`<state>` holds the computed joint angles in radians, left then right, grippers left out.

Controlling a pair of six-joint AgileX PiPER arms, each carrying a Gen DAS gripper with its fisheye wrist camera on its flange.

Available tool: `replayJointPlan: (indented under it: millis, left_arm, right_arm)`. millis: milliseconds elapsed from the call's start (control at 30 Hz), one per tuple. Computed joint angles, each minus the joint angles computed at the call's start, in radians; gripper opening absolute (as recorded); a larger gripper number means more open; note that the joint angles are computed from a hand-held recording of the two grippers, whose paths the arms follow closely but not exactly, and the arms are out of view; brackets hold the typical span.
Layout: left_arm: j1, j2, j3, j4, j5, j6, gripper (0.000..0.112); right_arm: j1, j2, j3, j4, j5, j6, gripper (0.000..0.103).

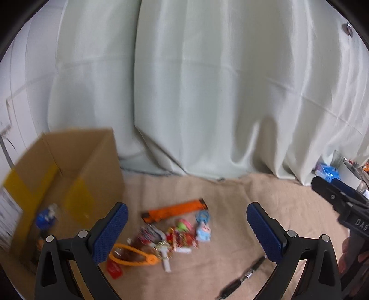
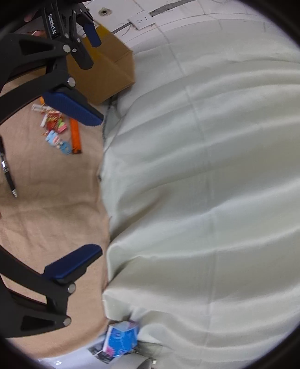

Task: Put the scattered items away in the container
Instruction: 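Withdraw both tools from the box back toward the pile, then grasp the red candy packet with the left tool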

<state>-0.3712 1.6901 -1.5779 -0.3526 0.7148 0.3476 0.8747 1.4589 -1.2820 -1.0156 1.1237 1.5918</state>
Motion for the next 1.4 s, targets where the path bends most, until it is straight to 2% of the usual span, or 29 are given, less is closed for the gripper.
replayJointPlan:
  millis: [133,233,367,433,500,567,700,733,867,933,1067,1100,1133,1367,1400]
  left_arm:
    - [-0.032,0.019,0.099,0.049,-0.095,-0.028,0.103]
    - [-0.04,0.068,0.134,0.077,-0.134,-0.034,0.103]
    - [-0.035,0.126,0.156,0.068,-0.185,-0.001,0.103]
    - [-0.029,0.167,0.134,0.06,-0.169,0.012,0.103]
    - [-0.01,0.202,0.124,-0.012,-0.164,0.078,0.103]
    - [-0.014,0.245,0.083,0.029,-0.134,0.043,0.103]
    - [-0.005,0.278,0.061,0.005,-0.133,0.059,0.102]
    - [0.001,0.278,0.06,-0.03,-0.13,0.091,0.1]
    - [-0.002,0.282,0.049,-0.026,-0.141,0.098,0.088]
    - [0.012,0.304,0.018,-0.09,-0.092,0.166,0.066]
    - [0.011,0.298,0.027,-0.1,-0.089,0.212,0.059]
    - [0.017,0.291,0.035,-0.128,-0.093,0.243,0.048]
    - [0.022,0.288,0.039,-0.144,-0.09,0.257,0.041]
    - [0.054,0.274,0.063,-0.263,-0.073,0.424,0.034]
    - [0.057,0.268,0.07,-0.272,-0.075,0.434,0.031]
  right_arm:
    - [-0.011,0.021,0.077,0.01,-0.04,0.046,0.103]
    - [-0.005,0.031,0.134,-0.011,-0.065,0.11,0.103]
    - [-0.044,0.064,0.145,0.053,-0.123,0.064,0.103]
    - [-0.051,0.071,0.15,0.055,-0.145,0.07,0.103]
    - [-0.047,0.077,0.159,0.031,-0.169,0.089,0.103]
    - [-0.057,0.099,0.149,0.036,-0.189,0.073,0.103]
    - [-0.081,0.162,0.121,0.048,-0.259,0.028,0.103]
    - [-0.087,0.176,0.115,0.057,-0.276,0.012,0.103]
    - [-0.122,0.211,0.098,0.099,-0.351,-0.025,0.103]
    - [-0.125,0.219,0.092,0.093,-0.366,-0.019,0.103]
    - [-0.137,0.23,0.08,0.098,-0.383,-0.028,0.103]
    - [-0.143,0.232,0.082,0.099,-0.395,-0.028,0.103]
    - [-0.148,0.235,0.081,0.101,-0.403,-0.03,0.103]
    - [-0.175,0.281,0.054,0.154,-0.47,-0.085,0.103]
    - [-0.168,0.295,0.042,0.138,-0.452,-0.059,0.103]
